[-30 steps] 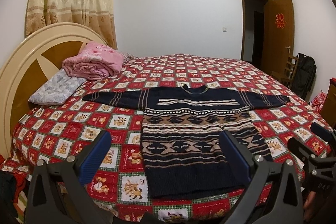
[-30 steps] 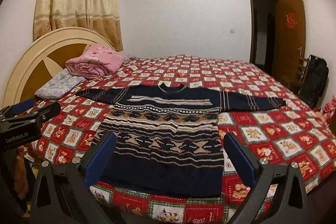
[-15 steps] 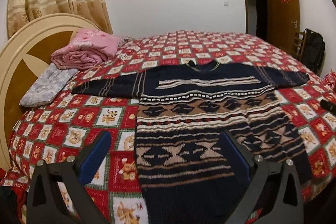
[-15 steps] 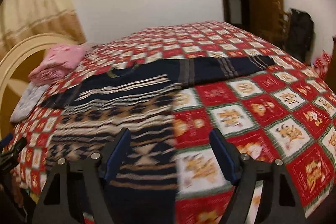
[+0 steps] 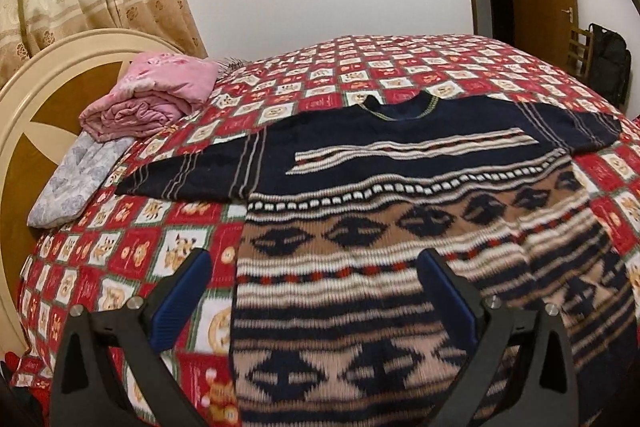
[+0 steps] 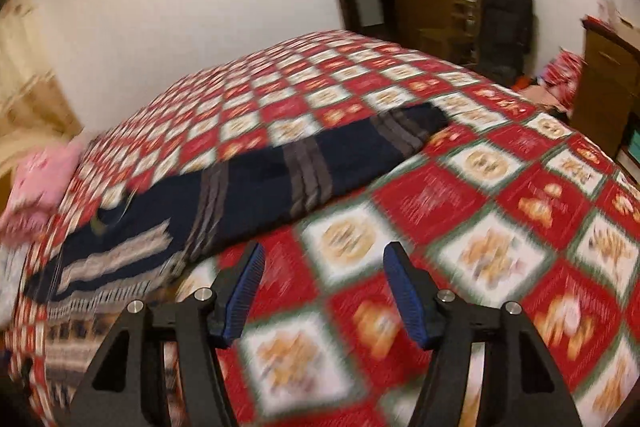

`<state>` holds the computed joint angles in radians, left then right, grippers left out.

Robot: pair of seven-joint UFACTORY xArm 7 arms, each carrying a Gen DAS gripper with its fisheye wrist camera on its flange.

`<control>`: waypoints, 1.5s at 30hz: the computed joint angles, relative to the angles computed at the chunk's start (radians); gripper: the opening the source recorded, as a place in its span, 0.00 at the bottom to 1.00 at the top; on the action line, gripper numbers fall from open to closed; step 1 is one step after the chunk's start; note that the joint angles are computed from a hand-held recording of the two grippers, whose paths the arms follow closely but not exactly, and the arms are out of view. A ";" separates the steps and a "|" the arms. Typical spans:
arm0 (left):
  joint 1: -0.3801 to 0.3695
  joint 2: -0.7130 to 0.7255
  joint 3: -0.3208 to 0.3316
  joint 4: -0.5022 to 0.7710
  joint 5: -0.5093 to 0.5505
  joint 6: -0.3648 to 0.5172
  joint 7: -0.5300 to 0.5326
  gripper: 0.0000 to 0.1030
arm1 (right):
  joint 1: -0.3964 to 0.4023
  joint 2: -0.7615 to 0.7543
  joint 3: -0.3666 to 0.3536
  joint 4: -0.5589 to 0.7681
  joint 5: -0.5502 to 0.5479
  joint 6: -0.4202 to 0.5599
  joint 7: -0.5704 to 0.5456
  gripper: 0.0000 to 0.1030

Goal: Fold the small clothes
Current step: 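Grasp the cuff of one navy sweater sleeve with the right gripper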

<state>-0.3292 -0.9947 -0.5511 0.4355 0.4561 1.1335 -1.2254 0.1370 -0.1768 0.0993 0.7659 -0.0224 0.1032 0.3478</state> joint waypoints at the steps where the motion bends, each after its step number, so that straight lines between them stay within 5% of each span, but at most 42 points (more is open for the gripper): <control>1: 0.013 0.011 0.013 -0.003 0.007 -0.014 0.001 1.00 | -0.016 0.028 -0.001 0.029 -0.009 0.002 0.012 0.61; 6: 0.066 0.053 0.046 -0.009 0.036 -0.072 -0.006 1.00 | -0.049 0.238 -0.046 0.247 0.049 0.032 0.008 0.59; 11: 0.108 0.116 0.056 0.002 0.067 -0.099 -0.011 1.00 | -0.021 0.437 -0.137 0.470 -0.088 0.083 0.133 0.50; 21: 0.137 0.225 0.081 0.032 0.115 -0.127 -0.034 1.00 | -0.088 0.708 -0.128 0.788 0.011 0.213 0.128 0.50; 24: 0.142 0.258 0.084 0.049 0.134 -0.133 -0.041 1.00 | -0.102 0.766 -0.114 0.867 0.024 0.257 0.108 0.37; 29: 0.142 0.301 0.098 0.062 0.153 -0.149 -0.057 1.00 | -0.122 0.828 -0.090 0.941 0.055 0.263 0.081 0.32; 35: 0.127 0.333 0.128 0.055 0.148 -0.176 -0.062 1.00 | -0.075 0.854 -0.144 0.981 -0.010 0.284 0.085 0.14; 45: 0.121 0.279 0.184 0.007 0.096 -0.242 -0.021 1.00 | 0.012 0.720 -0.131 0.843 -0.095 0.177 0.027 0.12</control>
<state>-0.2081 -0.7156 -0.3675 0.4430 0.5524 0.8919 -1.2467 0.1494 0.5432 -0.0317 1.6088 -0.1178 0.2802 0.3744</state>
